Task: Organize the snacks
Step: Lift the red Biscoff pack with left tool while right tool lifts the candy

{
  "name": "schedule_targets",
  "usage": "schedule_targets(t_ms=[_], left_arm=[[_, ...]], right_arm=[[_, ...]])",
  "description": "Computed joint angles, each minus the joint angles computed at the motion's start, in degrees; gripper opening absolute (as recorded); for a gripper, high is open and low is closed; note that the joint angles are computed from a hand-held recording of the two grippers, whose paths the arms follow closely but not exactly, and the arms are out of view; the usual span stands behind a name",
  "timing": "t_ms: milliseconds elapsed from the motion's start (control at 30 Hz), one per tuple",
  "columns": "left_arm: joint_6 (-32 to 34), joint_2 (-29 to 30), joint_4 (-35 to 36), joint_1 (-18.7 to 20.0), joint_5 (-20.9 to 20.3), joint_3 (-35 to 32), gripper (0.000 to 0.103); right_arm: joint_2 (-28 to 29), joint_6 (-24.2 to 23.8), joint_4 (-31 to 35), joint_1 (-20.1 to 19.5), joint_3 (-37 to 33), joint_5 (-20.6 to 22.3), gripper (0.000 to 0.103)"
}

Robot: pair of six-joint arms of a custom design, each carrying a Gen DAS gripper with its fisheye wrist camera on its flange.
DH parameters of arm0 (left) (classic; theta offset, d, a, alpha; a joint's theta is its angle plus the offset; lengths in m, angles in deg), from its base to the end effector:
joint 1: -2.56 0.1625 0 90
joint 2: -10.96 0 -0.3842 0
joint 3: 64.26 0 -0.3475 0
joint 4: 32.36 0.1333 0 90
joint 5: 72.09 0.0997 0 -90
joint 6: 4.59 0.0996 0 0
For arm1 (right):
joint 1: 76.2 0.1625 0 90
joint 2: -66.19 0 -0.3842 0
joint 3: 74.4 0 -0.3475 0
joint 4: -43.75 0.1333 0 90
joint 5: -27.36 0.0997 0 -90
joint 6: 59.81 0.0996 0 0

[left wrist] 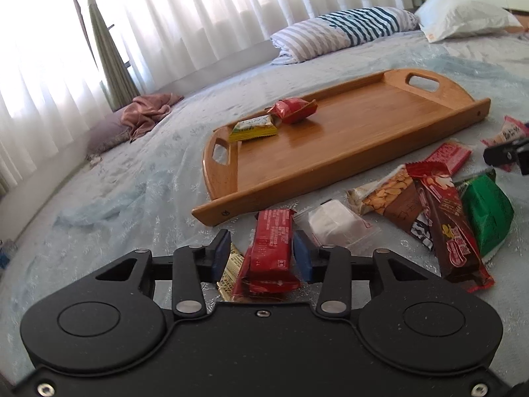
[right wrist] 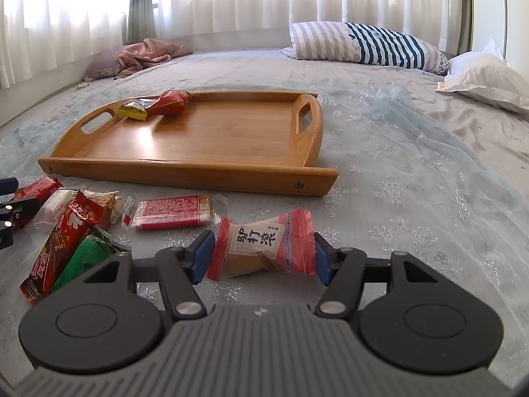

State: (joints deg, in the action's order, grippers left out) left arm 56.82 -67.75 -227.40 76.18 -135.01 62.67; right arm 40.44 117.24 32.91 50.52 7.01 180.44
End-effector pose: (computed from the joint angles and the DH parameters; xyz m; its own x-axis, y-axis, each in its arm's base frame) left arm 0.0486 -0.4682 0.3150 -0.3247 0.4063 -0.8541 0.9183 0.3518 -0.1818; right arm 0.3369 -0.3772 -0.0600 -0.7184 0.2069 0.6642 -0.4590 0.5764 -0.6760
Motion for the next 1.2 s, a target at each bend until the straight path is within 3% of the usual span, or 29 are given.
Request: schedule_targets(t_ms=[33,233,400,500,533,567,700,833,1200], left_arm=[[0.29,-0.07,0.14,-0.11,-0.01,0.23,0.029],[-0.16,0.59,-0.26,-0.03,0.24,0.68,0.024],[-4.3,-0.45,2.59,0.56,-1.32,-0.67,0.023],[-4.93,-0.49,2.06,0.65,-1.91,-1.18,0.023],[-5.11,-0.54,2.16,0.7,-2.18,-1.37,0.023],[-5.26,-0.57,2.17,0.78,-2.63,-1.54,0.023],[-5.75,-0.79,2.15,0.54,-3.27,-1.67,0.023],[-6.18,-1.11,2.48,0.2,-3.86,-1.58,0.023],[-6.78,-0.88,2.75,-0.73,-6.55,-2.48,0.023]], right_arm=[[0.04,-0.07,0.01,0.03,-0.05,0.09,0.064],[0.0,-0.3,-0.36,0.01,0.15,0.16,0.064],[0.13,-0.15,-0.46,0.01,0.03,0.27,0.064],[-0.05,2.06,-2.17,0.2,0.44,1.16,0.054],[-0.39,3.16,-1.84,0.09,0.72,0.37,0.045],[-0.51,3.78,-1.57,0.02,0.72,-0.1,0.042],[0.27,2.15,-1.82,0.46,-0.45,1.09,0.039],[-0.29,1.63,-2.64,0.78,0.04,0.1,0.031],[-3.67,3.16,-6.86,0.18,4.67,-3.94,0.028]])
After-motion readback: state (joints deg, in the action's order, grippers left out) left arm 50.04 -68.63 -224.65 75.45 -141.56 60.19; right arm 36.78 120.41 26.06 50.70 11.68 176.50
